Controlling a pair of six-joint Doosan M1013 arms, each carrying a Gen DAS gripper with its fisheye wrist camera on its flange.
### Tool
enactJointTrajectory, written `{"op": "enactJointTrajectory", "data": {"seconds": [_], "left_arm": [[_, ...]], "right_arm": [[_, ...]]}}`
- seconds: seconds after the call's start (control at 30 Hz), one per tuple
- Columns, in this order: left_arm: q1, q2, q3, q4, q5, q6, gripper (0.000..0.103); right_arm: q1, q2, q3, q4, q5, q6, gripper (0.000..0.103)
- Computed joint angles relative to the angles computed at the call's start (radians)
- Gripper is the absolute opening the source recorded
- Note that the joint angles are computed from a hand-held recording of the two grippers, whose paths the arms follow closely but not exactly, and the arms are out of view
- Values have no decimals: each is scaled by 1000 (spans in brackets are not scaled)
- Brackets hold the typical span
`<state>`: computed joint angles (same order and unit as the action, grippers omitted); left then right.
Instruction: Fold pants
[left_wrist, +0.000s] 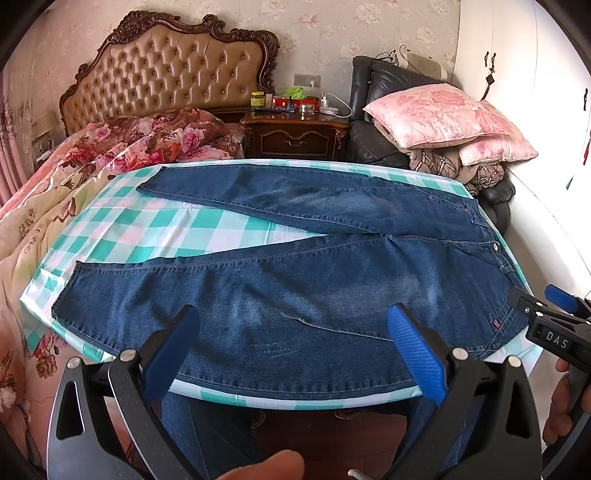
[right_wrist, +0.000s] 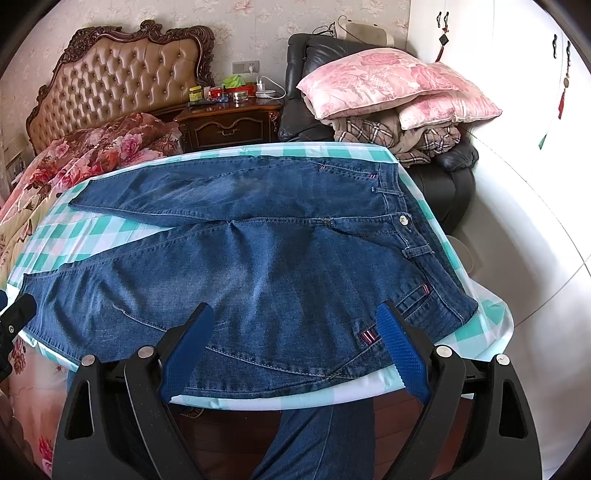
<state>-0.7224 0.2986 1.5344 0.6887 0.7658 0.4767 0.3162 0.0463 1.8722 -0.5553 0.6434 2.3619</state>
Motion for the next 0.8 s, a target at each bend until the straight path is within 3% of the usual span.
{"op": "enactJointTrajectory", "data": {"seconds": [0.8], "left_arm": [[4,0,1,-8,-4,3,102]], "right_arm": [[-2,-1,1,2,1,-2,86]]}}
